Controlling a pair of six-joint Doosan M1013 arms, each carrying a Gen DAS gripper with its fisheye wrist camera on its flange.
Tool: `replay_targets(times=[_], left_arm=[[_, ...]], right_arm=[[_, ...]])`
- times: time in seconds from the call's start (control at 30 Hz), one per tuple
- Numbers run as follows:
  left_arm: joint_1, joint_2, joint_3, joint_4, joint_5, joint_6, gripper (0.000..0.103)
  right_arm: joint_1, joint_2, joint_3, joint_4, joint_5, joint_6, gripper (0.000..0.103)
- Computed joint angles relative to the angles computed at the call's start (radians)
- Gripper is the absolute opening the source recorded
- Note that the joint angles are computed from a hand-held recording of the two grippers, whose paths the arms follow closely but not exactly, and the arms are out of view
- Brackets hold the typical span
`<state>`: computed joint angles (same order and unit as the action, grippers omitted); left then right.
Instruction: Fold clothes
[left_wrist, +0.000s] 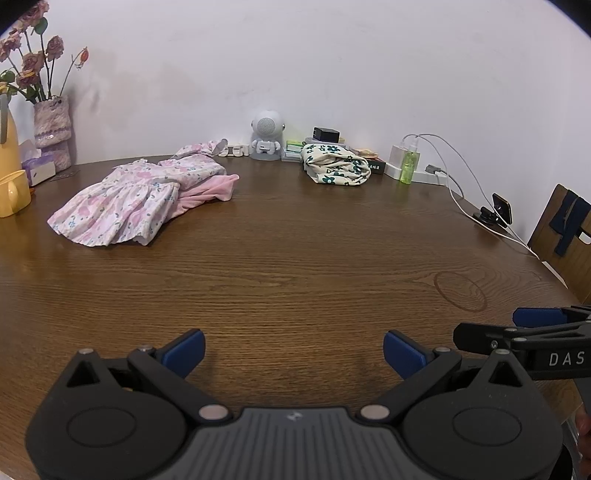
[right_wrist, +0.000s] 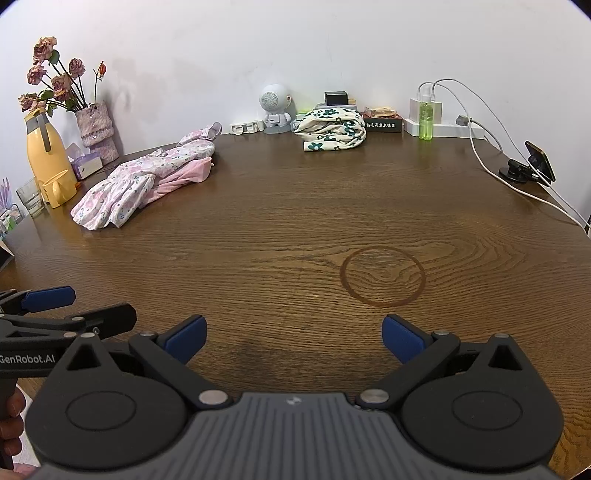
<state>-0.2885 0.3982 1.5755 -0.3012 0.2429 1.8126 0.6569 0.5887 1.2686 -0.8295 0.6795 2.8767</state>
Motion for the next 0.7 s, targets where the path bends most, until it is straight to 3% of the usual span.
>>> replay_targets(times=[0.7], left_arm=[[0.003, 0.0, 0.0, -0.05, -0.002, 0.043, 0.103]], right_arm=[[0.001, 0.001, -0.005, 0.009, 0.005, -0.011, 0.103]])
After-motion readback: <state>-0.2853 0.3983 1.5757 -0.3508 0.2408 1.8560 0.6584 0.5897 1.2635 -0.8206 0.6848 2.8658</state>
